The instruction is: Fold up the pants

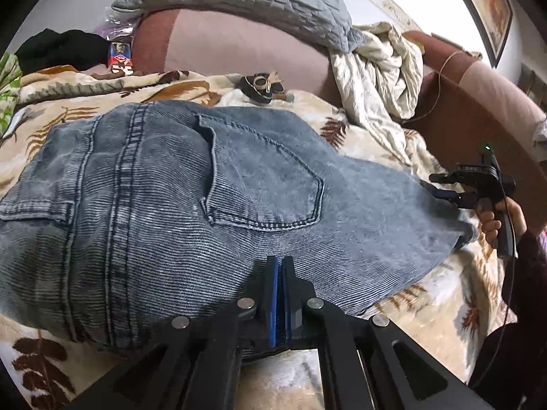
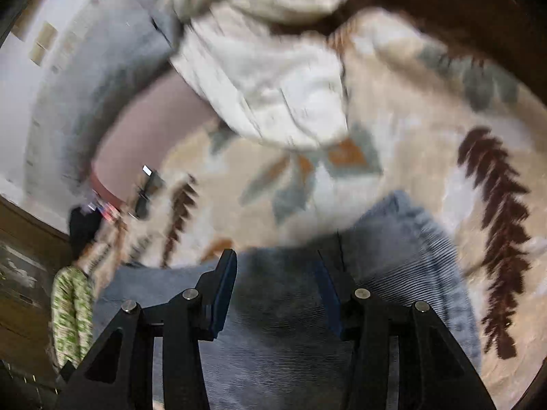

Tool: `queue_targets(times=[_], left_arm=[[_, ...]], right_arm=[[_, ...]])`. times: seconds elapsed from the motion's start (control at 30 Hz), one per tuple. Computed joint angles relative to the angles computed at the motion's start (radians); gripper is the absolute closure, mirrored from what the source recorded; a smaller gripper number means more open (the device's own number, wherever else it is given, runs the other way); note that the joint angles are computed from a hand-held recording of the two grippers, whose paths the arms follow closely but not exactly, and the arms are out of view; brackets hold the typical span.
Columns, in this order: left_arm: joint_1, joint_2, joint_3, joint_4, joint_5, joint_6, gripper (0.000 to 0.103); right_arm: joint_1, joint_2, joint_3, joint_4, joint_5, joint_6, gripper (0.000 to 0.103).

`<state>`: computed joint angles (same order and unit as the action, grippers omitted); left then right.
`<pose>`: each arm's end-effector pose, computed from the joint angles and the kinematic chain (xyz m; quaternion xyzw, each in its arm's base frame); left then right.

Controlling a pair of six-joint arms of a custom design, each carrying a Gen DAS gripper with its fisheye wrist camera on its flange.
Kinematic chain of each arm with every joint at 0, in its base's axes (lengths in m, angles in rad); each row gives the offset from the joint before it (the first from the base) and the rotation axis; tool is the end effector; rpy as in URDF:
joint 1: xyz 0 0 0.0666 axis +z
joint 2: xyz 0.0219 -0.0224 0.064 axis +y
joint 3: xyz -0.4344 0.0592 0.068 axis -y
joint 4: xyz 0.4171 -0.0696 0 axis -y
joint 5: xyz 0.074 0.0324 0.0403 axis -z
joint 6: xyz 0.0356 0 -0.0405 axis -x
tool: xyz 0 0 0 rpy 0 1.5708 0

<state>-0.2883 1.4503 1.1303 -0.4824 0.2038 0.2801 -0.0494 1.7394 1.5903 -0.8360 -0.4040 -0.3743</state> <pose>0.4855 -0.1519 0.3604 0.0419 0.9221 -0.1951 0.3315 0.6330 -0.0177 0.3964 0.1406 0.9292 0.2353 0.2480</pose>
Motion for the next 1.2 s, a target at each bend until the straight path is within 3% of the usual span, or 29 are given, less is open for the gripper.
queue_targets(times=[0.03, 0.1, 0.17, 0.3, 0.43, 0.57, 0.83, 0.93, 1.03, 1.1, 1.2], left_arm=[[0.000, 0.002, 0.000, -0.004, 0.000, -0.002, 0.099], [0.002, 0.007, 0.006, -0.022, 0.002, -0.005, 0.099], [0.001, 0.006, 0.008, -0.037, -0.002, -0.013, 0.099], [-0.005, -0.015, -0.005, -0.054, -0.035, -0.047, 0.099], [0.007, -0.029, -0.016, -0.063, -0.014, -0.054, 0.099], [0.021, -0.041, -0.024, -0.065, 0.019, -0.061, 0.099], [0.027, -0.060, -0.029, -0.043, 0.029, -0.007, 0.099], [0.014, -0.071, -0.032, -0.026, -0.036, -0.017, 0.099], [0.014, -0.080, -0.037, 0.001, -0.091, -0.006, 0.099], [0.025, -0.080, -0.035, 0.008, -0.109, 0.011, 0.099], [0.054, -0.077, -0.034, 0.005, -0.088, 0.069, 0.099]], right_arm=[[0.011, 0.023, 0.025, -0.053, 0.037, 0.022, 0.054], [0.018, 0.047, 0.028, -0.070, 0.079, 0.015, 0.056], [0.017, 0.049, 0.018, -0.037, 0.102, 0.017, 0.056], [0.047, 0.049, -0.003, 0.060, 0.228, 0.040, 0.056], [0.058, 0.096, 0.046, 0.073, 0.291, 0.051, 0.056], [0.048, 0.066, 0.037, 0.067, 0.255, 0.035, 0.056], [-0.005, -0.121, -0.121, 0.006, -0.038, 0.108, 0.050], [0.003, -0.124, -0.143, -0.055, -0.025, 0.137, 0.050], [-0.001, -0.092, -0.139, -0.167, 0.029, 0.126, 0.050], [-0.004, -0.108, -0.166, -0.140, 0.021, 0.117, 0.050], [0.020, -0.108, -0.132, -0.168, 0.070, 0.099, 0.049]])
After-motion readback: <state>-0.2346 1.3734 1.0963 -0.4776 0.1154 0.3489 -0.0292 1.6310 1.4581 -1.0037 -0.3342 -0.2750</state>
